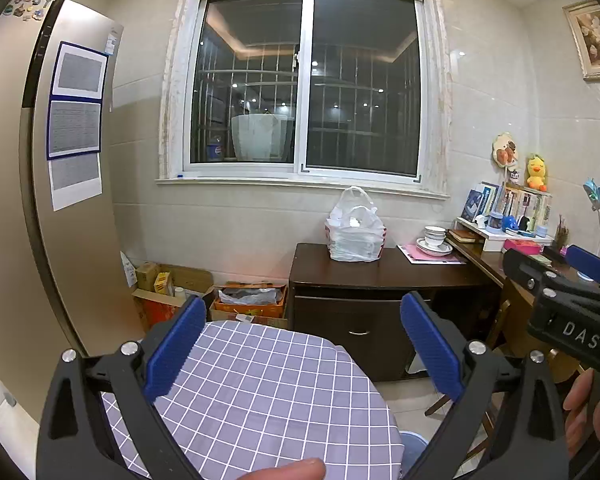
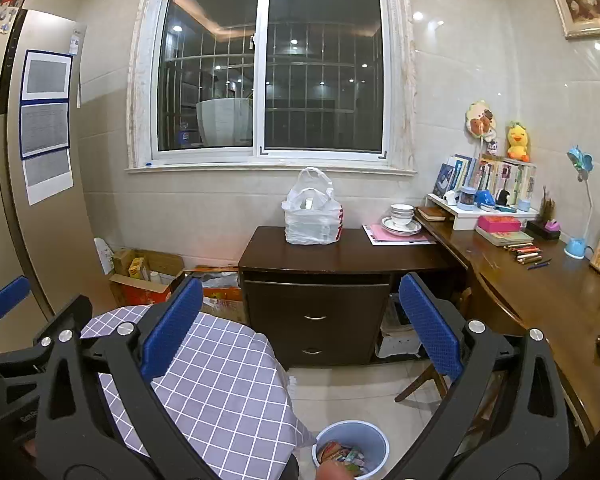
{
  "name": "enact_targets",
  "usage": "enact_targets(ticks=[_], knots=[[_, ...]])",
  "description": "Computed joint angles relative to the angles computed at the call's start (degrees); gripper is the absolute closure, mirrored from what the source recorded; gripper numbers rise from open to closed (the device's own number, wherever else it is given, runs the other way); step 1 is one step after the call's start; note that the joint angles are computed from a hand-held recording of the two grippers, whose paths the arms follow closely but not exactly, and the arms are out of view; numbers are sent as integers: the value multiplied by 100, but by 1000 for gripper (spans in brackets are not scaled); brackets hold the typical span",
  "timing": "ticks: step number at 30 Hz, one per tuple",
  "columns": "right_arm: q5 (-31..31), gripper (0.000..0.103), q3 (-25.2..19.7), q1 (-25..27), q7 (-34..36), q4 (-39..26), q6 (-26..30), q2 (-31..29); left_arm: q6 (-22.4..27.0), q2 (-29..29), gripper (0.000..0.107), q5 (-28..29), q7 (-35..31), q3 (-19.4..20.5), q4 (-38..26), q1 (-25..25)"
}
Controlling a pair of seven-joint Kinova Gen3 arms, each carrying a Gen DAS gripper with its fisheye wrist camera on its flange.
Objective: Collect trash
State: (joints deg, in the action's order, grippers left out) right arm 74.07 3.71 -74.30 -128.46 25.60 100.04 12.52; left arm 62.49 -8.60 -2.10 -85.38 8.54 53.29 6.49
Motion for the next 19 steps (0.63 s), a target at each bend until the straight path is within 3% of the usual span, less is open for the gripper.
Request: enact_targets(ticks=[11, 19], knots=[[10, 6, -64, 37, -31, 51, 3, -38, -185, -37, 11, 4, -16, 28, 134, 12], [-17, 6, -21, 27, 10, -32, 19, 0, -63, 36, 11, 46, -4, -41, 43, 5]])
